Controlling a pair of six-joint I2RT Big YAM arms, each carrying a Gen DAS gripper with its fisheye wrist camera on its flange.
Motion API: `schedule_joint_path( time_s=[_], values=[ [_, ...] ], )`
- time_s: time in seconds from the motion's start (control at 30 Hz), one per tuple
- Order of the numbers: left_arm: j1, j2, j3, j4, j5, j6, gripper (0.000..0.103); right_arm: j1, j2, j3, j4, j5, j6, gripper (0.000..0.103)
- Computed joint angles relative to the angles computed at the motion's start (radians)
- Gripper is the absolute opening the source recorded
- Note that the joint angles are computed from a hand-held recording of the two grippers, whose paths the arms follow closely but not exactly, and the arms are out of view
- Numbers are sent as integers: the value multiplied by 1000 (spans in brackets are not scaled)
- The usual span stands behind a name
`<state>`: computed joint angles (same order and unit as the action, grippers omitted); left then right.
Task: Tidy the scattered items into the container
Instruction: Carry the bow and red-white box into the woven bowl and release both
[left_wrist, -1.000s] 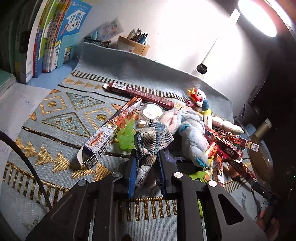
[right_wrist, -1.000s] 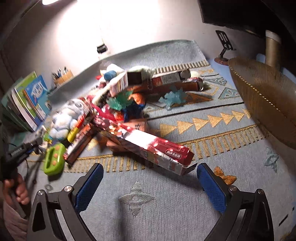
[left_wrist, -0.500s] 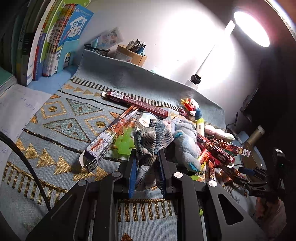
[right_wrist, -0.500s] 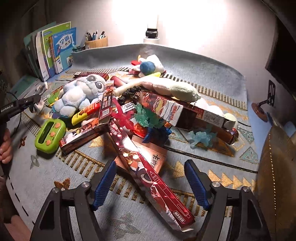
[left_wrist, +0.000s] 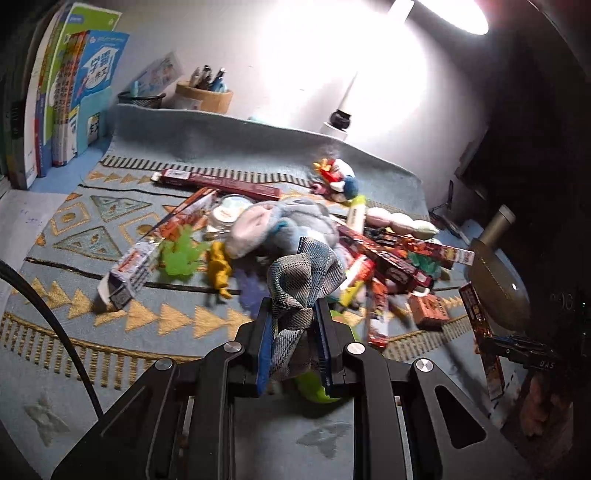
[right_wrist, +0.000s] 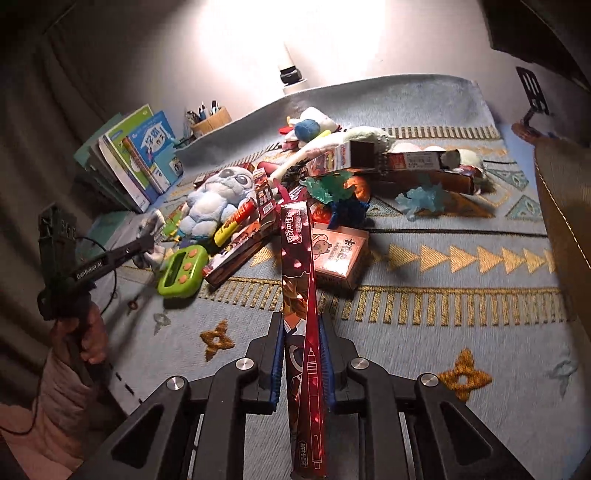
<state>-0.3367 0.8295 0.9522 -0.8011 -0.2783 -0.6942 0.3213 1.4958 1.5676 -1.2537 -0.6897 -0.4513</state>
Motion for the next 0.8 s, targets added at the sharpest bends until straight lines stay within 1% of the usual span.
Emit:
schedule_joint_path(
  time_s=[0.07,0.13,0.2,0.23,0.3,0.37,0.4,0.47,0.5,0.57,0.63,0.67,0.7,0.73,0.8],
  values=[
    [-66,42,57,12,-9,22,18,-48,-12,3,-12,-70,24,17],
    [-112,107,135,28,4,53,18,-97,-20,22,-8,-120,61,17],
    [-143,177,216,57,40,88,18,-149,-34,44,28,-148,109,17],
    [-154,221,264,71,69,103,18,-175,-41,54,64,-151,150,17],
    [-167,322,373,79,116,123,18,-228,-56,68,166,-121,258,17],
    [-182,425,484,88,164,152,18,-278,-53,92,259,-36,379,17],
    [-188,489,553,82,192,176,18,-299,-37,114,281,12,439,17],
    [-207,602,670,72,218,204,18,-336,19,180,275,93,572,17],
    [-209,666,734,61,254,204,18,-352,50,210,265,114,633,17],
    [-209,775,844,35,320,190,18,-374,107,261,244,108,708,17],
    [-211,870,940,1,349,186,18,-377,148,295,226,135,743,17],
    [-213,907,975,-8,356,182,18,-376,168,318,200,143,746,17],
    [-216,941,1010,-14,353,174,19,-370,194,354,153,168,741,17],
    [-216,971,1040,-23,352,163,20,-366,215,376,118,205,737,17],
    [-212,1021,1097,-51,383,133,28,-364,239,403,100,231,751,18]
  ],
)
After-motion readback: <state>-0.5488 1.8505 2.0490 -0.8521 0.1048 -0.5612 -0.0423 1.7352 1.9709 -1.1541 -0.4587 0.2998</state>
